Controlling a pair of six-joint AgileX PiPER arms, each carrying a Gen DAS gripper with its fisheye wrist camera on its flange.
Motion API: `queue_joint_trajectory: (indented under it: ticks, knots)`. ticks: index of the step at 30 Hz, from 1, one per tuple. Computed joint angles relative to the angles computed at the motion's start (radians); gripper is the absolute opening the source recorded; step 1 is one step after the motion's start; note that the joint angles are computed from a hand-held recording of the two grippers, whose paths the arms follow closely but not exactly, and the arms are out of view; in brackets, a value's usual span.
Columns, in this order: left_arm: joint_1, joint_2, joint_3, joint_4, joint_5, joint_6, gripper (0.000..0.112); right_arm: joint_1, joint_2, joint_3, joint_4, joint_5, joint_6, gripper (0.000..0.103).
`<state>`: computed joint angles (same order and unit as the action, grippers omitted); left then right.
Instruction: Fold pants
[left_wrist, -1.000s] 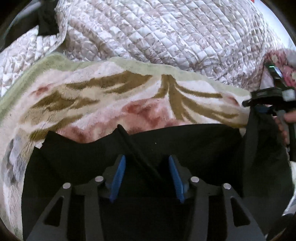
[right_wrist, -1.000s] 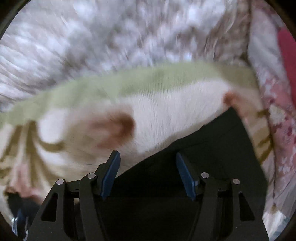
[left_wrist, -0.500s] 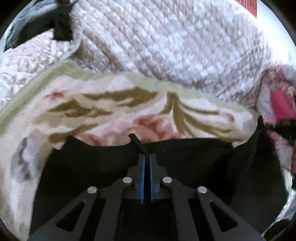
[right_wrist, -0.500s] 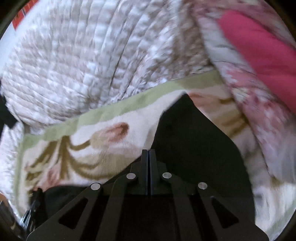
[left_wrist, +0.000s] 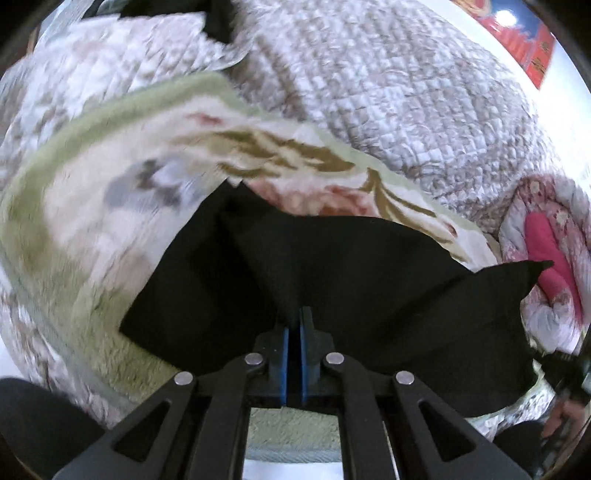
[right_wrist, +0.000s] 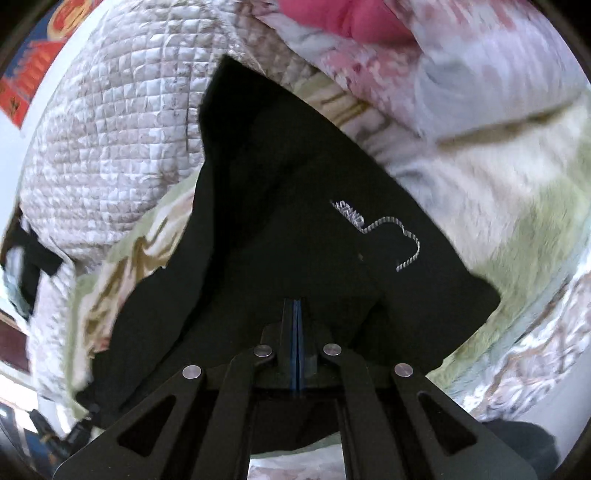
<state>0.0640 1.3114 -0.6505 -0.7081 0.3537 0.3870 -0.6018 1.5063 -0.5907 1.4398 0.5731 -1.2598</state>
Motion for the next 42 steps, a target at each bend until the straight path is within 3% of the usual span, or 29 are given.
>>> queue_joint_trajectory:
  ticks: [2, 4, 6, 8, 14, 19, 23, 27, 28, 29, 30, 31, 32, 35, 38, 42]
  knots:
    - [0.048, 0.015, -0.002, -0.133, 0.046, 0.118, 0.014, -0.025, 0.021, -0.01, 0.031, 0.048, -0.027, 0.01]
    - [0.066, 0.029, -0.009, -0.161, 0.059, 0.135, 0.027, -0.032, 0.021, -0.023, 0.046, 0.077, -0.041, 0.039]
    - [0.057, 0.038, -0.012, -0.141, 0.036, 0.105, 0.031, -0.024, 0.019, -0.05, 0.051, 0.093, -0.039, 0.052]
    - [0.052, 0.062, -0.026, -0.076, 0.033, 0.033, 0.036, 0.01, 0.025, -0.106, 0.022, 0.076, 0.021, 0.054]
    - [0.061, 0.112, -0.032, -0.118, 0.034, 0.061, 0.037, 0.172, 0.112, -0.367, -0.186, 0.013, 0.28, 0.055]
    - [0.071, 0.128, -0.036, -0.171, 0.031, 0.108, 0.037, 0.349, 0.255, -0.666, -0.65, -0.03, 0.78, 0.055]
    - [0.057, 0.137, -0.035, -0.196, 0.003, 0.133, 0.037, 0.455, 0.429, -0.952, -1.029, 0.077, 1.18, 0.055]
    - [0.039, 0.145, -0.036, -0.196, -0.027, 0.136, 0.037, 0.552, 0.641, -1.301, -1.33, 0.294, 1.489, 0.054]
    - [0.035, 0.143, -0.034, -0.193, -0.032, 0.133, 0.037, 0.567, 0.688, -1.368, -1.372, 0.338, 1.514, 0.047]
    - [0.033, 0.145, -0.035, -0.192, -0.035, 0.134, 0.036, 0.577, 0.721, -1.409, -1.407, 0.366, 1.536, 0.034]
    - [0.029, 0.146, -0.037, -0.18, -0.036, 0.124, 0.036, 0.583, 0.739, -1.426, -1.444, 0.376, 1.56, 0.004]
    - [0.026, 0.146, -0.041, -0.149, -0.038, 0.095, 0.033, 0.582, 0.735, -1.413, -1.455, 0.363, 1.568, 0.004]
    - [0.017, 0.148, -0.048, -0.08, -0.046, 0.026, 0.021, 0.57, 0.711, -1.368, -1.426, 0.323, 1.548, 0.004]
    - [0.046, 0.158, -0.063, -0.088, -0.018, 0.033, 0.006, 0.52, 0.546, -1.109, -1.275, 0.118, 1.434, 0.004]
    - [0.064, 0.139, -0.063, -0.102, -0.009, 0.051, 0.004, 0.439, 0.324, -0.81, -0.975, -0.028, 1.176, 0.004]
    - [0.092, 0.079, -0.053, -0.147, 0.015, 0.107, 0.004, 0.276, 0.013, -0.411, -0.575, -0.066, 0.805, 0.004]
